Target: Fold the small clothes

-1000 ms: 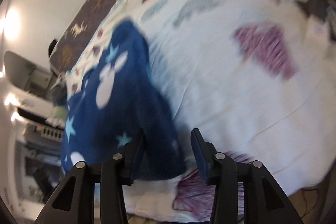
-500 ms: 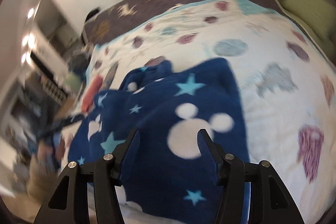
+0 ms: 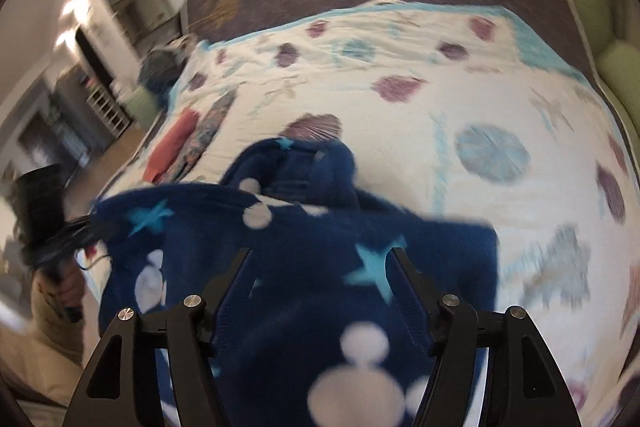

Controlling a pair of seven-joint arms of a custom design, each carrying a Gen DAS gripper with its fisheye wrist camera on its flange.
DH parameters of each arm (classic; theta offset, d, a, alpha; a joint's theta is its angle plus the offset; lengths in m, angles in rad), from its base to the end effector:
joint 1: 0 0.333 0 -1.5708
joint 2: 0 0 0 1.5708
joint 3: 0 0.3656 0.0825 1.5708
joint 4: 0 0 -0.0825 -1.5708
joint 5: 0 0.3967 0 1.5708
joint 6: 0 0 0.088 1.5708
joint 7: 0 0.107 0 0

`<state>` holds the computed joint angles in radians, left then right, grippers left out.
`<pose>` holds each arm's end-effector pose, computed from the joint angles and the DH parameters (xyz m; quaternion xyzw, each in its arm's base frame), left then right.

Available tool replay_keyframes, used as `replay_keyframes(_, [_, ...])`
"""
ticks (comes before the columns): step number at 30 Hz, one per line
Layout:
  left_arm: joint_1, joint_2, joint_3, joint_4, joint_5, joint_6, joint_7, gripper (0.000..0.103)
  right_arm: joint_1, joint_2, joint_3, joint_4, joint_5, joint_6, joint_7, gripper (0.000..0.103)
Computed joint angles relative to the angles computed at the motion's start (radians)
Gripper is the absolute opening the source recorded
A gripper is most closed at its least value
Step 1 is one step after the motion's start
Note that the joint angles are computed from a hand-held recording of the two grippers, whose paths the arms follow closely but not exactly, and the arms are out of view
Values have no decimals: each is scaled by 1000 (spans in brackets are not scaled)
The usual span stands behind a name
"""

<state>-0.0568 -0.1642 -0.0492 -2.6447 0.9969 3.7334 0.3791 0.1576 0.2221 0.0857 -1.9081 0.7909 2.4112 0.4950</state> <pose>0.3975 -0.1551 0.4566 -0.5757 0.6365 -0.5055 0.0892 0.6366 0.1585 0.4545 -0.8720 0.3625 -0.0096 0.3288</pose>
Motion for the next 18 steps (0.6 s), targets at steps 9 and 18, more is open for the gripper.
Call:
replay_keyframes(9, [-44,-22,12,27,317,-77,-298,13,23,97,40,179,-61,-184,-15,69])
replay_keyframes(18, [-31,-11,-46,108,442,-130,-412,13,143,97,50,200,-284,-311,79,69])
